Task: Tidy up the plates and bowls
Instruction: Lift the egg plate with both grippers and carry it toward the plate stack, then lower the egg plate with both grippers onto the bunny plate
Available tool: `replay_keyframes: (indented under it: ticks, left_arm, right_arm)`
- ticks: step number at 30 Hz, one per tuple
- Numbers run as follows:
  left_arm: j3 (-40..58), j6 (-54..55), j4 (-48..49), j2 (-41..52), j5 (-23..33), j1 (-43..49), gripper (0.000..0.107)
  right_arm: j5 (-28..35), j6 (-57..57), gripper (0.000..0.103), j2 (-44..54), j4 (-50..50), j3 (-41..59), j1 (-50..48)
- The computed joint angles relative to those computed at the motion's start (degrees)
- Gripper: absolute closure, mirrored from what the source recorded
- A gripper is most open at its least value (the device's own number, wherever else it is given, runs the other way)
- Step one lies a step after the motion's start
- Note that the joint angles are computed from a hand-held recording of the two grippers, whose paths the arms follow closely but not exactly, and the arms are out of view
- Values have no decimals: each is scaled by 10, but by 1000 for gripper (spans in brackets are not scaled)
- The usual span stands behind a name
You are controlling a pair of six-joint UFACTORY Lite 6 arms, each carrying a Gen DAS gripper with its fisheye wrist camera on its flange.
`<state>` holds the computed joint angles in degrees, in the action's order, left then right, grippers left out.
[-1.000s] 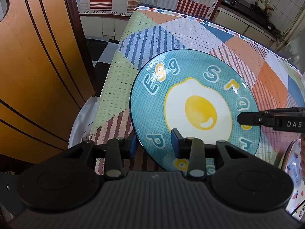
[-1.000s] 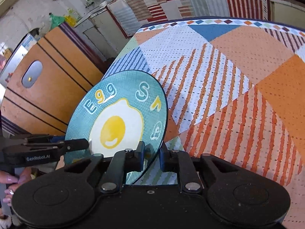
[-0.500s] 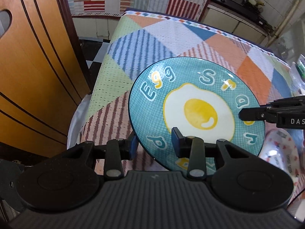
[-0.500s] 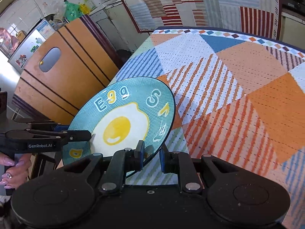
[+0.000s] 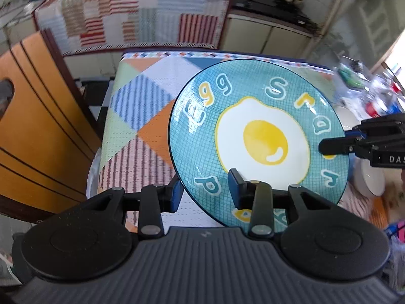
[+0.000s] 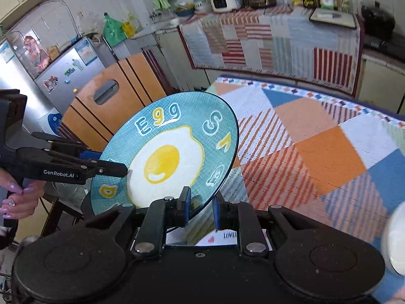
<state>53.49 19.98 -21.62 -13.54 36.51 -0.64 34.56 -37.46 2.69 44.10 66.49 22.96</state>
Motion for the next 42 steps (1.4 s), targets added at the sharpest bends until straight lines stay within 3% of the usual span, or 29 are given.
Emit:
replay_keyframes:
  ticks: [11, 16, 23, 32, 42]
  left_arm:
    - [-22, -168, 104, -128, 73, -151, 71]
    - [-44, -225, 130, -155, 80, -213, 71]
    - [-99, -330, 179, -188, 73, -293, 71]
    - [-138, -384, 203, -144, 2, -343, 71]
    - [-157, -373, 182, -39, -105, -351, 71]
  right_arm:
    - [71, 130, 81, -259, -103, -140, -27]
    - [105, 200, 81, -338, -151, -181, -27]
    - [139, 203, 81, -416, -145, -251, -49]
    - [156, 153, 81, -481, -107, -343, -107]
    - [141, 12, 81, -464, -42, -420, -197]
